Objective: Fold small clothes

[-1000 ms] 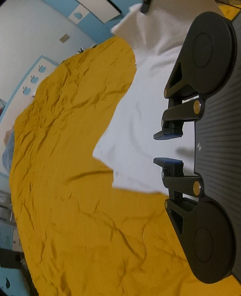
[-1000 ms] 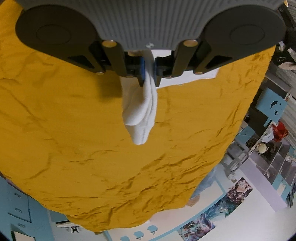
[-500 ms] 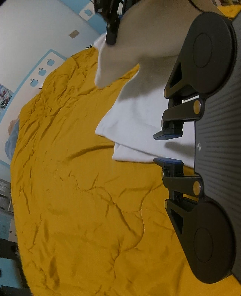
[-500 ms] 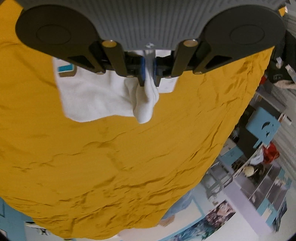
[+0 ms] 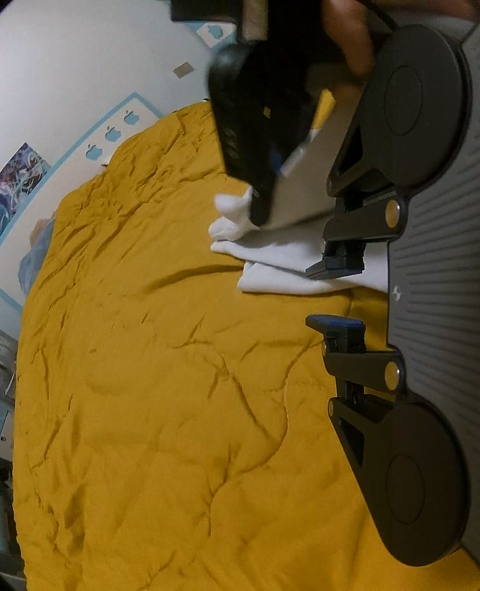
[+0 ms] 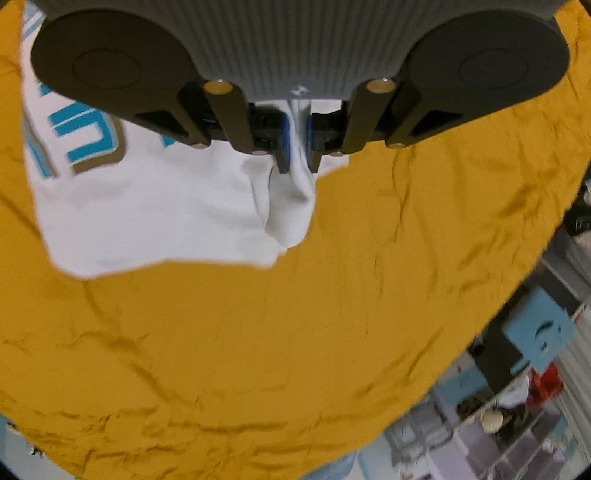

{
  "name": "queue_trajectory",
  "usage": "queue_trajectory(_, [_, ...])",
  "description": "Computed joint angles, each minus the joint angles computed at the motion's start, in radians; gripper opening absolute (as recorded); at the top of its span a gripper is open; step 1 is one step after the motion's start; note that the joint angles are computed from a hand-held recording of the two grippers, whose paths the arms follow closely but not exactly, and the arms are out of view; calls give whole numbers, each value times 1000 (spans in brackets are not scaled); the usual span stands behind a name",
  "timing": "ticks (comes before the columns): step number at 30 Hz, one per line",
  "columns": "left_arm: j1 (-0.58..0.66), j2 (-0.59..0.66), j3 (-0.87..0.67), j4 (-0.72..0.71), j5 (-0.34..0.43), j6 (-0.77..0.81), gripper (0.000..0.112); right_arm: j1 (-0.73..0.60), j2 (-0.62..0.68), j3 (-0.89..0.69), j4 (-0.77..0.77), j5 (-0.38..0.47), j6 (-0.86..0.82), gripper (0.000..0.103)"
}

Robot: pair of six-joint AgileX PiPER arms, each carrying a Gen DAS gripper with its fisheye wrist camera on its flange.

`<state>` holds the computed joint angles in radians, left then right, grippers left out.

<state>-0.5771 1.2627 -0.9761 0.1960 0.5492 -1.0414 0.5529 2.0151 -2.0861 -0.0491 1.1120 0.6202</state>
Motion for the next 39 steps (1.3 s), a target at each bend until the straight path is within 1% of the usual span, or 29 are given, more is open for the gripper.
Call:
queue_trajectory(2, [0, -12, 3, 1, 12, -7, 22, -7, 3, 15, 39, -4, -27, 8])
queue_trajectory(5, [-13, -47, 3, 20, 48, -41, 22, -5, -27, 21, 117, 5, -96, 8])
queue_trajectory(6, [-11, -62, 4, 6, 54, -37, 22, -2, -51, 32, 138, -1, -120, 8])
queue_trajectory(8, [-3, -119, 30, -37, 39, -26, 22, 9, -116, 64, 177, -15, -165, 8])
queue_trajectory(11, [-14, -216, 81, -44, 19, -82, 22, 41, -221, 116, 126, -30, -197, 8])
queue_trajectory(13, [-21, -268, 107, -68, 10, -96, 24, 37, -307, 192, 113, -53, -209, 8])
queue_trajectory(15, [-33, -310, 132, -92, -6, -103, 29, 28, -398, 289, 100, -79, -212, 9])
queue_trajectory(16, [-33, -335, 149, -114, -11, -95, 34, 28, -455, 354, 77, -95, -207, 9])
queue_trajectory(17, [-48, -361, 168, -107, -16, -120, 38, 20, -511, 422, 66, -109, -216, 9])
queue_trajectory(19, [-80, -393, 193, -89, -17, -178, 41, 21, -616, 549, 23, -129, -206, 9])
queue_trajectory(20, [-106, -403, 205, -58, -15, -230, 42, 19, -667, 612, 12, -138, -199, 9])
queue_trajectory(22, [-180, -410, 223, 41, 2, -369, 42, 5, -774, 735, -2, -138, -183, 10])
queue_trajectory(23, [-200, -411, 237, 54, -2, -400, 43, -1, -816, 789, -5, -145, -177, 10])
queue_trajectory(24, [-210, -408, 249, 48, -12, -409, 43, -13, -864, 845, -2, -148, -182, 11])
queue_trajectory(26, [-214, -390, 270, 24, -56, -416, 47, -33, -946, 943, -2, -157, -192, 25])
queue_trajectory(28, [-216, -355, 280, 48, -101, -444, 50, -52, -1015, 1024, 5, -157, -208, 26])
queue_trajectory(30, [-222, -316, 277, 81, -118, -472, 50, -60, -1068, 1087, -9, -141, -198, 26])
queue_trajectory(31, [-203, -290, 276, 60, -147, -440, 50, -61, -1096, 1118, -21, -132, -195, 27])
queue_trajectory(33, [-190, -263, 274, 53, -167, -419, 50, -31, -1118, 1163, -71, -128, -160, 31])
queue_trajectory(34, [-191, -253, 273, 70, -169, -427, 49, -10, -1126, 1178, -99, -118, -143, 31])
queue_trajectory(35, [-189, -240, 262, 78, -165, -418, 38, 26, -1136, 1194, -143, -108, -106, 31])
queue_trajectory(36, [-194, -234, 252, 96, -154, -424, 30, 56, -1139, 1212, -187, -107, -73, 31])
queue_trajectory(37, [-196, -235, 248, 106, -152, -428, 19, 76, -1138, 1223, -218, -106, -51, 31])
queue_trajectory(38, [-204, -245, 252, 148, -164, -472, 17, 97, -1135, 1237, -255, -108, -22, 31])
queue_trajectory(39, [-223, -259, 257, 221, -171, -546, 16, 114, -1129, 1247, -286, -111, 3, 31])
